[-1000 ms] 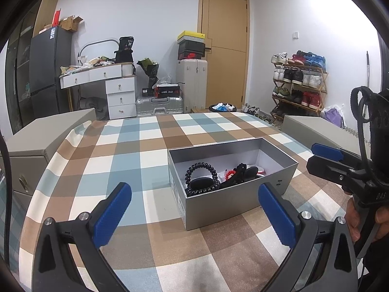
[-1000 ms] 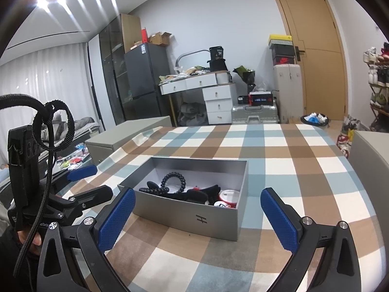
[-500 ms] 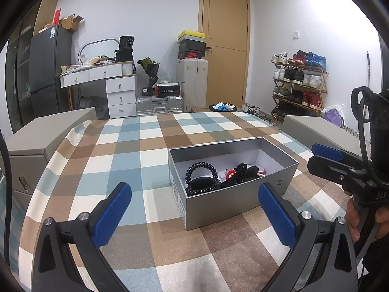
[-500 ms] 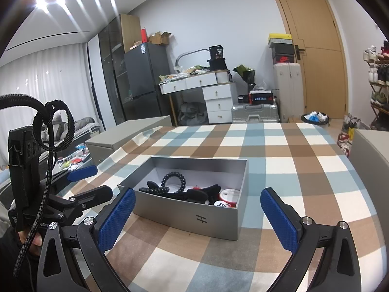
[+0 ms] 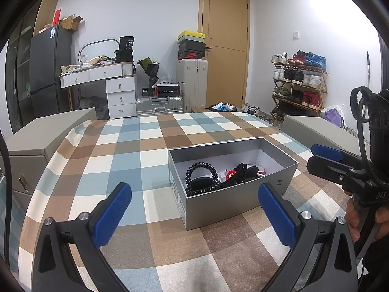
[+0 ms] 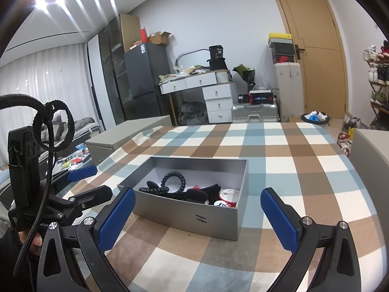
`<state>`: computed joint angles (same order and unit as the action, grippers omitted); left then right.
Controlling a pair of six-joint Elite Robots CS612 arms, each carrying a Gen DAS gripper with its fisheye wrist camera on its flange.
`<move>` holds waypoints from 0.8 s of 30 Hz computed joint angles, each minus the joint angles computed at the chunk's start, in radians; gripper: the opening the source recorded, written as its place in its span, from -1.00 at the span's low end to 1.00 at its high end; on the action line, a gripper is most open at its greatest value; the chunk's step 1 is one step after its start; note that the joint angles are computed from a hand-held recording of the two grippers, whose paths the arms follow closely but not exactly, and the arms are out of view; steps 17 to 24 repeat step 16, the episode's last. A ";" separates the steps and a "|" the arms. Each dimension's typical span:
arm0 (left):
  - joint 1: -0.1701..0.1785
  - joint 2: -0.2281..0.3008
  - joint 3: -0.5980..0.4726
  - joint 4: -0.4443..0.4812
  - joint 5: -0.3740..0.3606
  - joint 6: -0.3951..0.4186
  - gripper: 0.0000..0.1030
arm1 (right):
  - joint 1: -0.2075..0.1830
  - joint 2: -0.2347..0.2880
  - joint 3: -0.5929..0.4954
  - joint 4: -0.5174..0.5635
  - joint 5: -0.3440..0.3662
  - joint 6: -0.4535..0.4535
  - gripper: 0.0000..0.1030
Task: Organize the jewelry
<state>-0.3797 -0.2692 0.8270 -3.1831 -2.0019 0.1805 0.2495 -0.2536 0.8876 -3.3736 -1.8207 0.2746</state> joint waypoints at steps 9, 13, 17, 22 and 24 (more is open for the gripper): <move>-0.001 -0.001 0.005 -0.014 0.003 -0.002 0.97 | 0.000 0.000 0.000 0.000 0.000 -0.001 1.00; -0.003 -0.004 0.014 -0.026 0.012 -0.003 0.98 | 0.001 0.000 0.000 0.000 -0.001 0.001 1.00; -0.002 -0.004 0.013 -0.022 0.009 -0.001 0.98 | 0.002 0.001 -0.002 0.000 -0.002 0.000 1.00; -0.002 -0.004 0.013 -0.022 0.009 -0.001 0.98 | 0.002 0.001 -0.002 0.000 -0.002 0.000 1.00; -0.002 -0.004 0.013 -0.022 0.009 -0.001 0.98 | 0.002 0.001 -0.002 0.000 -0.002 0.000 1.00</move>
